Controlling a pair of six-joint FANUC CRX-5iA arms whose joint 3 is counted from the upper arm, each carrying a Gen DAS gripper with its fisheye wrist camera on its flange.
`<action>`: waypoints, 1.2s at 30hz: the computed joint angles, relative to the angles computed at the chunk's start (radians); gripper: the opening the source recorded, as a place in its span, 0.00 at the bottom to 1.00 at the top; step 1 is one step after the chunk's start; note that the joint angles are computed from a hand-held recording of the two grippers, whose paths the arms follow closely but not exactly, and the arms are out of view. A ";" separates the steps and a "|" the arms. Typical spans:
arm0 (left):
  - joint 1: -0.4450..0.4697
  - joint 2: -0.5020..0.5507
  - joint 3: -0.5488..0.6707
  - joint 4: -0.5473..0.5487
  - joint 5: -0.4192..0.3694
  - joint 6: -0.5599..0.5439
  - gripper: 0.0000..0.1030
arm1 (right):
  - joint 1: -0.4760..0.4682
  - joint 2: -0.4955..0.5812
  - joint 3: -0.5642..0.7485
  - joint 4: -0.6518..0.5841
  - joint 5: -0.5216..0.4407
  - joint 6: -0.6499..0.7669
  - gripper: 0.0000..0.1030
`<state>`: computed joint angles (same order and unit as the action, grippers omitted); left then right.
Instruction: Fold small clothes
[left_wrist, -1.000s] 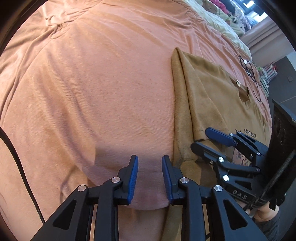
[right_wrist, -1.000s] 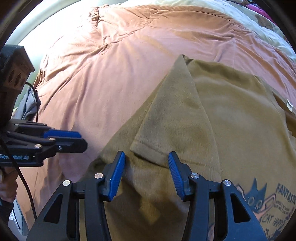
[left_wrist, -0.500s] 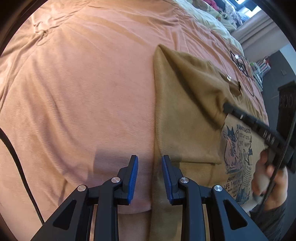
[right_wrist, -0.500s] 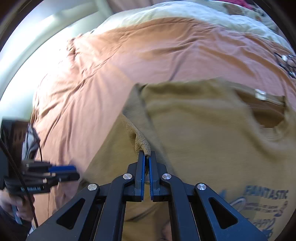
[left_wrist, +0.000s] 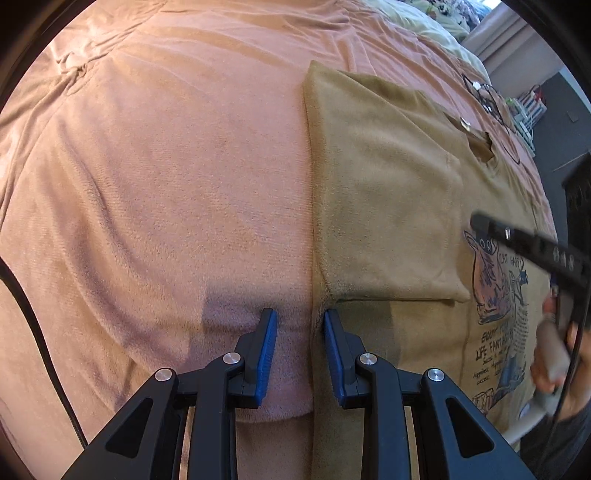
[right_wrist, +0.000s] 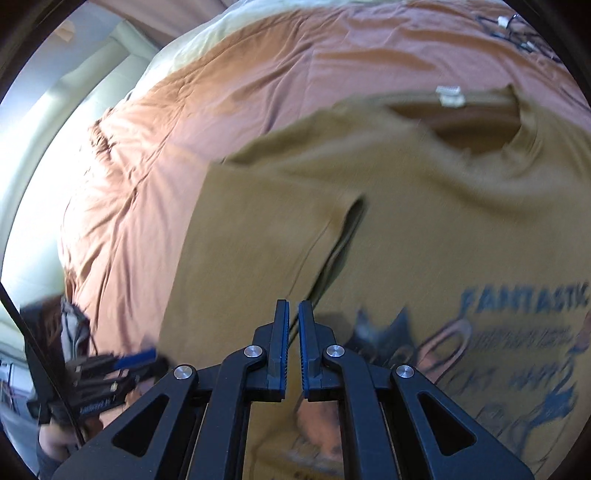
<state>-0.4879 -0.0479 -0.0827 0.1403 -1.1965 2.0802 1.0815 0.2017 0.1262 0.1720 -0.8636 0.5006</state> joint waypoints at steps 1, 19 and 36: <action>-0.001 -0.002 0.000 -0.004 0.001 0.003 0.28 | 0.009 -0.005 -0.010 -0.005 0.015 0.003 0.02; -0.070 0.004 0.107 -0.095 -0.069 0.101 0.28 | 0.075 -0.047 -0.055 0.017 -0.016 0.027 0.02; -0.292 0.198 0.493 -0.220 -0.102 0.193 0.89 | 0.207 -0.480 -0.468 0.434 -0.206 -0.448 0.76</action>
